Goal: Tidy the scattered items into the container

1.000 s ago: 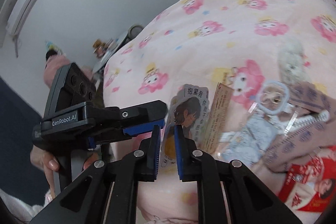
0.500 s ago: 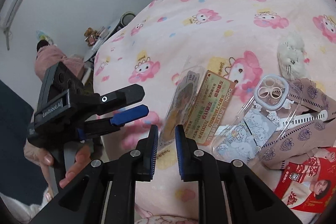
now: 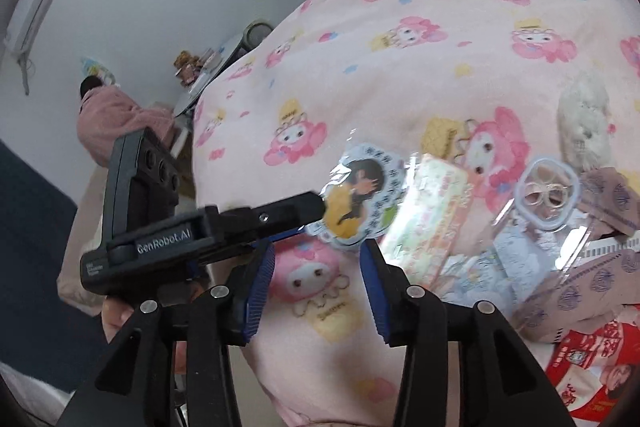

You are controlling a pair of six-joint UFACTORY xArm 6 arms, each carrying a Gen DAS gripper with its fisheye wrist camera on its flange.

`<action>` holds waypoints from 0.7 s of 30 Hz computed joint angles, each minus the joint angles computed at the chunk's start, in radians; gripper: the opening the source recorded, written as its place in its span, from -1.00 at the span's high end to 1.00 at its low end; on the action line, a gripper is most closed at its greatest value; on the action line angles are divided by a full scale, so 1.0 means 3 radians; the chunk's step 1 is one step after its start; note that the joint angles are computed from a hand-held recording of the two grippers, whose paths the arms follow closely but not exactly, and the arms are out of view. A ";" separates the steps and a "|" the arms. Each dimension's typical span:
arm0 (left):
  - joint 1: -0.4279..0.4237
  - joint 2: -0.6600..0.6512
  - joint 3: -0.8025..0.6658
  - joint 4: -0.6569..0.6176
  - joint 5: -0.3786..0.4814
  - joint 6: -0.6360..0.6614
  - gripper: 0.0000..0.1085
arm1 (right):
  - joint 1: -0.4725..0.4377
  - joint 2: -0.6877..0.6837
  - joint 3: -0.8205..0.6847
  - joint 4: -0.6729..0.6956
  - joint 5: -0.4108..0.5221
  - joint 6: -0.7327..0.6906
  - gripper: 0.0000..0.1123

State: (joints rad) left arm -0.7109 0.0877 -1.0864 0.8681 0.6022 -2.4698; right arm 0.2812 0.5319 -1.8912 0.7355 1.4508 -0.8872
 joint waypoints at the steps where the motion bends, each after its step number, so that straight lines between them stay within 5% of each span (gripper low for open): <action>1: 0.0013 0.0028 -0.0035 -0.0137 0.0069 0.0191 -0.18 | 0.0041 -0.0008 0.0048 -0.0154 -0.0230 0.0077 0.28; 4: 0.0099 0.0101 -0.0073 -0.0401 0.0127 0.0530 -0.18 | 0.0087 0.0273 -0.0207 -0.0494 -0.0327 0.0416 0.29; 8: 0.0211 0.0280 -0.0162 -0.0648 0.0050 0.0880 -0.13 | 0.0054 0.0911 -0.1021 -0.0458 0.0274 0.0764 0.28; 13: 0.0250 0.0410 -0.0268 -0.0968 -0.0015 0.1227 0.42 | 0.0161 0.1547 -0.1989 -0.0499 0.0750 0.0882 0.21; 16: 0.0197 0.0316 -0.0208 -0.0891 -0.0019 0.1121 0.73 | 0.0229 0.1406 -0.1757 -0.0589 0.0520 0.0785 0.20; 21: 0.0099 0.0078 -0.0034 -0.0352 -0.0257 0.0539 0.84 | 0.0091 0.1160 -0.1383 -0.0353 0.0476 0.0753 0.20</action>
State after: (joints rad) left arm -0.6811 0.1110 -1.0966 0.7624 0.5251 -2.3083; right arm 0.3084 0.8799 -2.3060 0.6296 1.5936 -0.6614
